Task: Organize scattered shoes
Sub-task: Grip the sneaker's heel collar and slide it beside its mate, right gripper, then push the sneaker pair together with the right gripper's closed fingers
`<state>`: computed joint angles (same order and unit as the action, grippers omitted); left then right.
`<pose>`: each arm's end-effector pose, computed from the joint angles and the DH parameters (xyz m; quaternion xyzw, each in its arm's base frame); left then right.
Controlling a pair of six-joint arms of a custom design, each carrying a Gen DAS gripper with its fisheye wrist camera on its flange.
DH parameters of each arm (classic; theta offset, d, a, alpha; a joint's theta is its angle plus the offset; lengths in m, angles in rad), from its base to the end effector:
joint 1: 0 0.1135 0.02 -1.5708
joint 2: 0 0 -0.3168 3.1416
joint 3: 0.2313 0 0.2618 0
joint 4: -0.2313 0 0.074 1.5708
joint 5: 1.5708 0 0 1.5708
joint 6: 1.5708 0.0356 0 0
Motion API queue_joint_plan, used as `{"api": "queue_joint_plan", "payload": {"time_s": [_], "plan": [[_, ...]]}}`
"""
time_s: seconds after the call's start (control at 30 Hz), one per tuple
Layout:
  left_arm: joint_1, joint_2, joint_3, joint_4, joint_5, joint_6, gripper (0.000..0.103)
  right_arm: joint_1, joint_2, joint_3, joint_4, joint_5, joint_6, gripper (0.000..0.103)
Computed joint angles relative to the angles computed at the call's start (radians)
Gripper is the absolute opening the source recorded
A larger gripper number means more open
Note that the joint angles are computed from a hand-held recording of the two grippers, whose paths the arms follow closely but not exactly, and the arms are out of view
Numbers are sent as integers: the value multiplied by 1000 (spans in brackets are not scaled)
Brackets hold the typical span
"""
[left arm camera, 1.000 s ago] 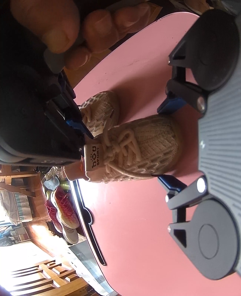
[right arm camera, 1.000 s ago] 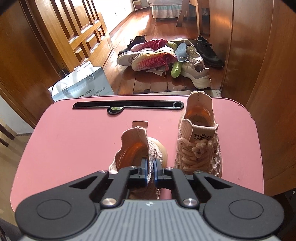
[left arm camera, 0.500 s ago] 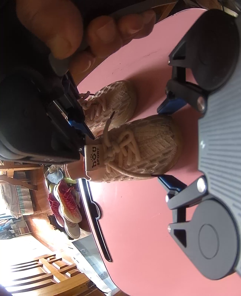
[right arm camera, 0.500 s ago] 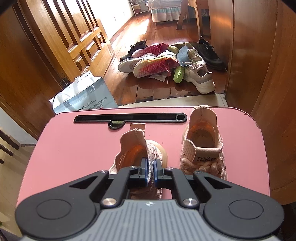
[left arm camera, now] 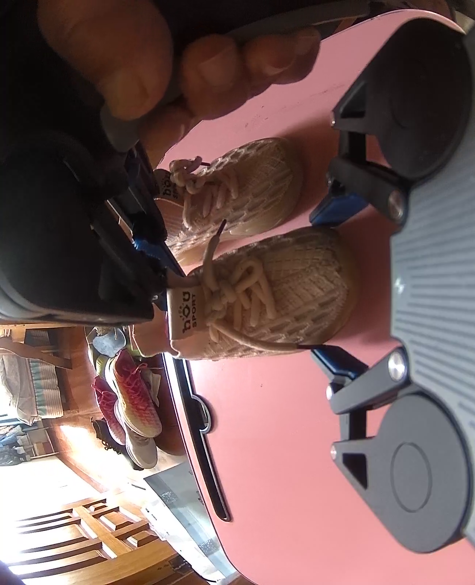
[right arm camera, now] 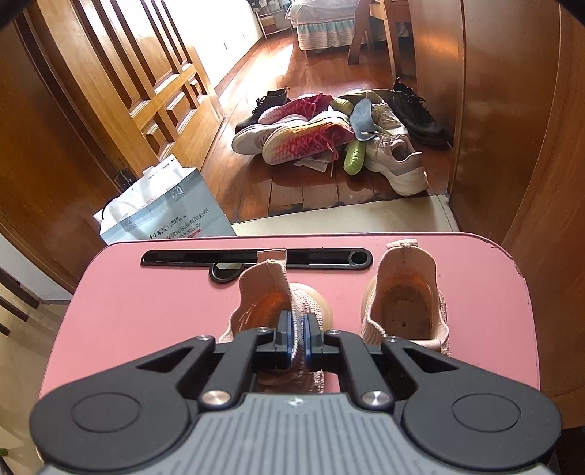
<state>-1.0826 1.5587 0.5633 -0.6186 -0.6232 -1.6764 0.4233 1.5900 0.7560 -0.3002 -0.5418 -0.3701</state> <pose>0.1125 -0.1675 0.1463 -0.2721 0.9119 0.0785 0.2970 0.2532 0.1342 0.1871 -0.4169 0.8452 0.2667 0.2017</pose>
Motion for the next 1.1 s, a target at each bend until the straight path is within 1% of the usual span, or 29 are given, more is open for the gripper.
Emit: {"api": "queue_joint_plan", "payload": {"time_s": [0.2, 0.33, 0.47, 0.57, 0.67, 0.7, 0.73, 0.8, 0.83, 0.9, 1.0, 1.1], "plan": [[73, -41, -53, 102, 2, 122, 70, 17, 22, 5, 57, 17, 49, 6], [109, -38, -66, 145, 9, 206, 70, 18, 37, 7, 86, 35, 93, 6], [138, -54, -92, 207, 10, 280, 70, 20, 36, 1, 108, 50, 109, 6], [147, -49, -100, 229, 11, 329, 71, 20, 35, -3, 121, 59, 119, 7], [142, -50, -112, 253, 4, 318, 71, 19, 33, -7, 132, 67, 127, 8], [142, -56, -119, 260, 3, 307, 73, 14, 29, -4, 122, 64, 118, 10], [142, -63, -124, 261, 4, 290, 79, 8, 22, -1, 108, 61, 105, 12], [137, -74, -129, 254, -1, 262, 86, -8, -3, 13, 49, 42, 52, 25], [115, -79, -123, 230, -14, 230, 91, -26, -17, 17, 23, 24, 25, 27], [76, -79, -104, 165, -31, 167, 98, -61, -45, 28, -32, -11, -32, 34], [30, -78, -85, 97, -31, 83, 100, -116, -79, 49, -120, -62, -120, 39], [10, -85, -81, 80, -13, 28, 103, -158, -95, 53, -162, -60, -178, 40]]}}
